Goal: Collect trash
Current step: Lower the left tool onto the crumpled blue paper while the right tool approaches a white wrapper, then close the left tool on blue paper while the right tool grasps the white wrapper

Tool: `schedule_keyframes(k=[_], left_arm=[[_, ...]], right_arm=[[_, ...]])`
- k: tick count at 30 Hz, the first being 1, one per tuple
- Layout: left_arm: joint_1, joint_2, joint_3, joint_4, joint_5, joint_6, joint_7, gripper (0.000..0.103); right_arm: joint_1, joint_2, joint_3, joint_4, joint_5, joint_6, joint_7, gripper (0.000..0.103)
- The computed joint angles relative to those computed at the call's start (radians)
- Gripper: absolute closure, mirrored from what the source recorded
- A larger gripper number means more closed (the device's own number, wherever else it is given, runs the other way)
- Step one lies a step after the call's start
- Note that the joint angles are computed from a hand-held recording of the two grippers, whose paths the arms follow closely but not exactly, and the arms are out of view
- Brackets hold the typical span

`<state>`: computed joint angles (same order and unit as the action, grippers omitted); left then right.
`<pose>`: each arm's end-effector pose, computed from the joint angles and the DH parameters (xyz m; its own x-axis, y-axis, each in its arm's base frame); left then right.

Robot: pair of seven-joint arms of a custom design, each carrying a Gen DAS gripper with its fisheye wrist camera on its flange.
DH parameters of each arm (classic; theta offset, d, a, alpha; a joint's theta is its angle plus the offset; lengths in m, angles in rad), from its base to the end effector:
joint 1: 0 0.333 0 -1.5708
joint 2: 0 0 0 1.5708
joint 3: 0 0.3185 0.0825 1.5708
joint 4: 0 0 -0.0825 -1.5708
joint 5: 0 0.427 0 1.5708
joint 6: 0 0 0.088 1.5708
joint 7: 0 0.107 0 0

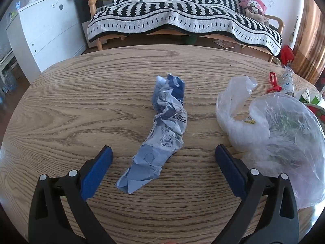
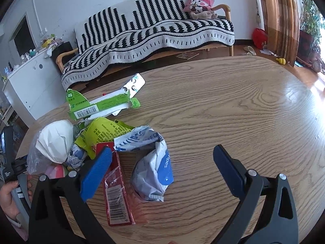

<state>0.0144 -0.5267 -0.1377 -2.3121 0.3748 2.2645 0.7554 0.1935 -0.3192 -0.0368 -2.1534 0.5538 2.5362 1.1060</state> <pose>0.4714 -0.0575 0.5850 0.4979 -0.8672 0.0005 -0.7073 -0.4064 -0.5784 0.5426 0.0775 0.6031 0.3531 -0.9072 -0.2287 -0.7086 -0.0997 -0.6985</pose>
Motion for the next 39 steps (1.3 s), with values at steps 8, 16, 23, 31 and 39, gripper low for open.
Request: schedule_keyframes(k=[8, 16, 23, 31, 39], left_arm=[[-0.001, 0.0, 0.0, 0.0, 0.0, 0.001, -0.002, 0.006], [-0.003, -0.002, 0.004, -0.005, -0.004, 0.01, 0.018, 0.006], [-0.006, -0.005, 0.009, -0.011, -0.011, 0.02, 0.038, 0.006], [-0.004, -0.007, 0.01, -0.015, -0.012, 0.026, 0.045, 0.006], [0.029, -0.007, 0.002, -0.01, 0.033, 0.05, 0.018, 0.056]], right_arm=[[-0.007, 0.018, -0.012, 0.029, 0.065, -0.066, -0.003, 0.007], [-0.02, 0.013, -0.003, 0.028, 0.027, -0.032, 0.008, 0.007], [-0.026, 0.02, 0.018, 0.017, -0.077, -0.01, 0.048, 0.007], [0.006, 0.032, -0.005, 0.015, 0.001, -0.004, -0.012, 0.007], [0.003, 0.043, -0.003, 0.044, 0.043, -0.097, -0.018, 0.049]])
